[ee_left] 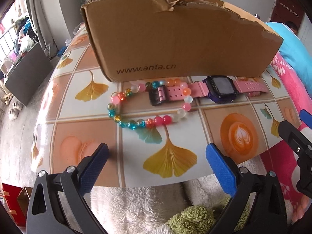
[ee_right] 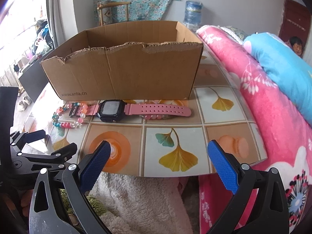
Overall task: Organize jewelry
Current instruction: 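Move both open grippers toward the beaded bracelet and pink watch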
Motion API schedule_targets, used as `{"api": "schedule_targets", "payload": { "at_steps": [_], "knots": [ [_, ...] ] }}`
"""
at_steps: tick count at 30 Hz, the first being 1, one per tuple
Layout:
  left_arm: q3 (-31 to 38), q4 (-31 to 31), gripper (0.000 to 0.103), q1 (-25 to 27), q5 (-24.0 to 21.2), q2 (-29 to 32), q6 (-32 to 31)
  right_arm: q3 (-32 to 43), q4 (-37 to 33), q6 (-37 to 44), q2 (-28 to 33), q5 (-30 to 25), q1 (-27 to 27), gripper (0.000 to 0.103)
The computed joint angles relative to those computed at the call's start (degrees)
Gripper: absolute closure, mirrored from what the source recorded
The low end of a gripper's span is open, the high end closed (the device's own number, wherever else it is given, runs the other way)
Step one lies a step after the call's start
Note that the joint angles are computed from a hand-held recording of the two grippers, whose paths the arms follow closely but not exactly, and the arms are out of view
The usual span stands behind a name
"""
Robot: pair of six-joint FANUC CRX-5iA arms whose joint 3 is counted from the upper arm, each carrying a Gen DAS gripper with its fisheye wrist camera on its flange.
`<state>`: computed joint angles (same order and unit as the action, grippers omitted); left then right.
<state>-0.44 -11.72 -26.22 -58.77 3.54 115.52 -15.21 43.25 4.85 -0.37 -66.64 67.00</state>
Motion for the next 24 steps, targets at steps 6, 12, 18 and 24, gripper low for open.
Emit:
{"api": "schedule_targets", "payload": {
  "at_steps": [6, 12, 18, 24],
  "knots": [
    [0.3, -1.6, 0.006, 0.1, 0.9, 0.7, 1.2, -1.7, -1.1, 0.9, -1.4, 5.5, -2.4, 0.007],
    [-0.1, -1.2, 0.005, 1.2, 1.8, 0.8, -0.2, -3.3, -0.1, 1.6, -2.2, 9.4, -4.7, 0.007],
    [2.3, -1.1, 0.004, 1.1, -1.2, 2.4, 0.2, -5.8, 0.9, 1.1, -4.0, 14.8, -6.7, 0.007],
    [4.0, -2.1, 0.004, 0.9, -3.4, 3.4, 1.8, -5.2, -0.4, 3.7, -4.9, 18.7, -9.1, 0.007]
  ]
}}
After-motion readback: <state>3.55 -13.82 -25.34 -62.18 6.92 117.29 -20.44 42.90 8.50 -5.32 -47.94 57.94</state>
